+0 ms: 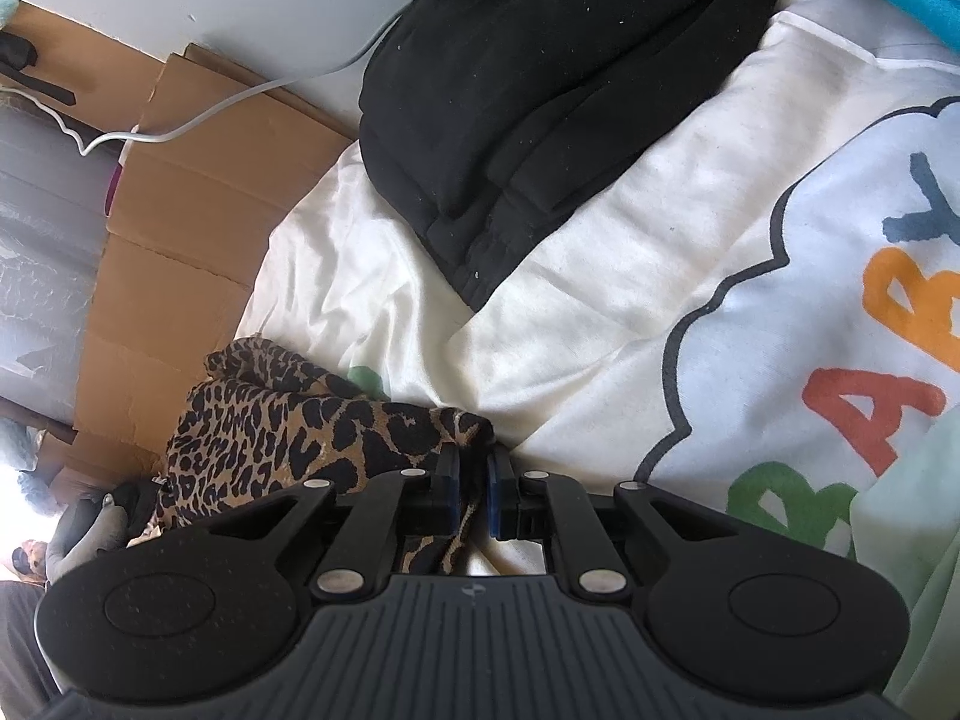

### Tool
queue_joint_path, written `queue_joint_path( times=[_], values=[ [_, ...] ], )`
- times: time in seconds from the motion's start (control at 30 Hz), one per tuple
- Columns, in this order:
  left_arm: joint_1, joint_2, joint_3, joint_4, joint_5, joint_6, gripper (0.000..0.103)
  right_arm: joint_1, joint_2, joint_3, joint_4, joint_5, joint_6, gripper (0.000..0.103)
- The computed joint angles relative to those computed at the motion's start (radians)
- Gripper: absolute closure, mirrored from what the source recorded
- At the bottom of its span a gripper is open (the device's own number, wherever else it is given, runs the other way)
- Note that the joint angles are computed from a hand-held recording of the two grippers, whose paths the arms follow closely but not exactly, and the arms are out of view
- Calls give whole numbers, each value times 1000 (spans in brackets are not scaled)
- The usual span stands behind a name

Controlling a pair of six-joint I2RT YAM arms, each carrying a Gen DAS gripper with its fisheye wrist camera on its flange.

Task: Fold clothes

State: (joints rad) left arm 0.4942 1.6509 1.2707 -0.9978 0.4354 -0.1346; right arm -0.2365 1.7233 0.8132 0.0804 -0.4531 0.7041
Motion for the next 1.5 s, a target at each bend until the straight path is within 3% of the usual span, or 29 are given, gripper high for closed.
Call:
queue_joint_path(
  times=[0.13, 0.43, 0.93, 1.5],
  values=[
    [-9, 47, 7, 16, -21, 44, 51, 2, 6, 16, -22, 3, -8, 96],
    [-18, 86, -7, 54, 0, 22, 49, 4, 9, 15, -20, 4, -21, 96],
    [63, 36, -53, 61, 67, 3, 47, -25, -18, 15, 10, -13, 0, 98],
    [-2, 86, -57, 90, 93, 42, 48, -21, 17, 34, -17, -13, -1, 98]
  ],
)
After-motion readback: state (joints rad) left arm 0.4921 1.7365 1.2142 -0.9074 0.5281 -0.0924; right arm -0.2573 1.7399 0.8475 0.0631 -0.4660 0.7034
